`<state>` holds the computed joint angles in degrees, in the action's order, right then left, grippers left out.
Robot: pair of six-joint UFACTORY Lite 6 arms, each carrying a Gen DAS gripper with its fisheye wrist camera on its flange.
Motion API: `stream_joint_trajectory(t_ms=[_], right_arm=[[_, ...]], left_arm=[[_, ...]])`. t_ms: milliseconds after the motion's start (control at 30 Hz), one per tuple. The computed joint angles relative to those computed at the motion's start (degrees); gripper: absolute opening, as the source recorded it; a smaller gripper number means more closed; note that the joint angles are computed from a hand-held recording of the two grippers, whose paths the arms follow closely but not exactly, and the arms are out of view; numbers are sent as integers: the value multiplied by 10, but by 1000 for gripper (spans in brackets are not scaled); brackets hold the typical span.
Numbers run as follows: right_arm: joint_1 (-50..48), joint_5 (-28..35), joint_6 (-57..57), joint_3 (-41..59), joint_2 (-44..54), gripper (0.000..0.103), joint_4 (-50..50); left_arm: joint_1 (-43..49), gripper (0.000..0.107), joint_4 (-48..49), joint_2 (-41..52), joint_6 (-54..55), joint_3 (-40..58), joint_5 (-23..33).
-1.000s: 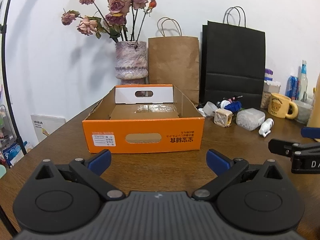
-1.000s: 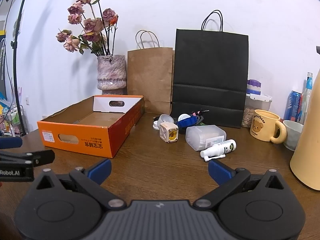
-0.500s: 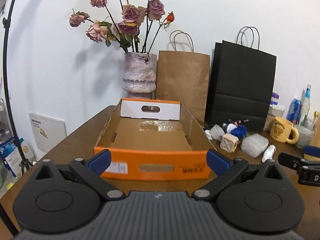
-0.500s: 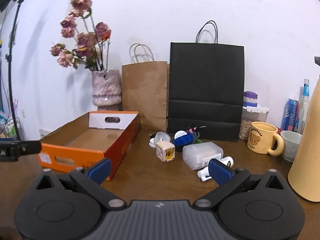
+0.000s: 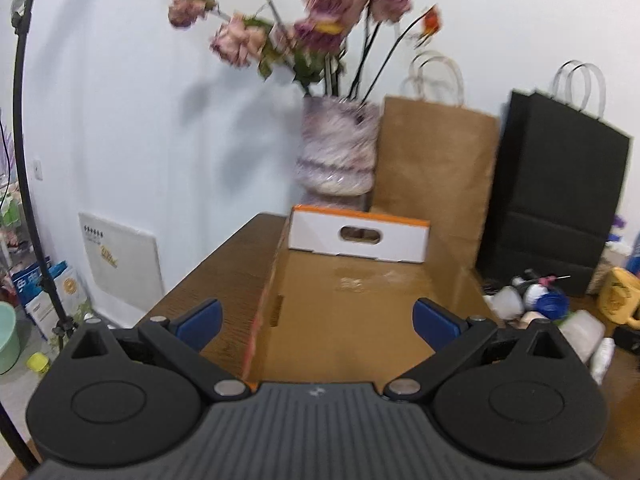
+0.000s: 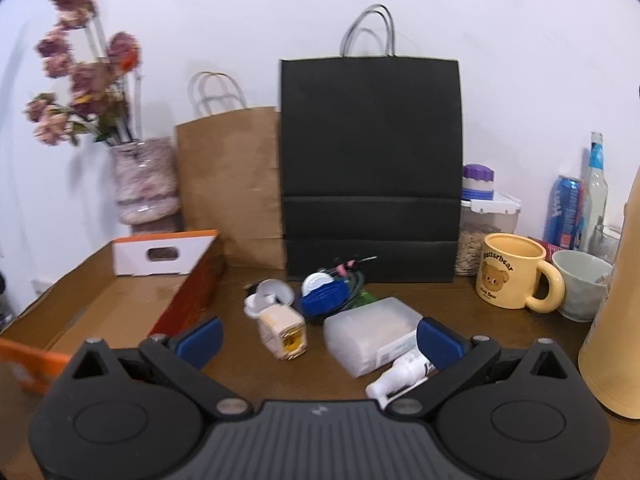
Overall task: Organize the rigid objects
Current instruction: 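Move the left tool over the orange box while the right tool approaches the spray bottle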
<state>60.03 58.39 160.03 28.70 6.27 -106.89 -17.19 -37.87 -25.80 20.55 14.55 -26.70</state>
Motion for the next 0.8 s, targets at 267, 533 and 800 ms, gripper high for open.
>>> stream_joint_trajectory(t_ms=[267,533,800], right_arm=[[-114,-52,-1,52,65,103,-69],[-194,-80,0,72,102,103,-98],[-237,-90,-7,90,138,103,-110]], left_arm=[[119,103,220,197,-176,136,13],[167,103,314,315,-244,246,52],[190,89,383,432,-304,379,142]])
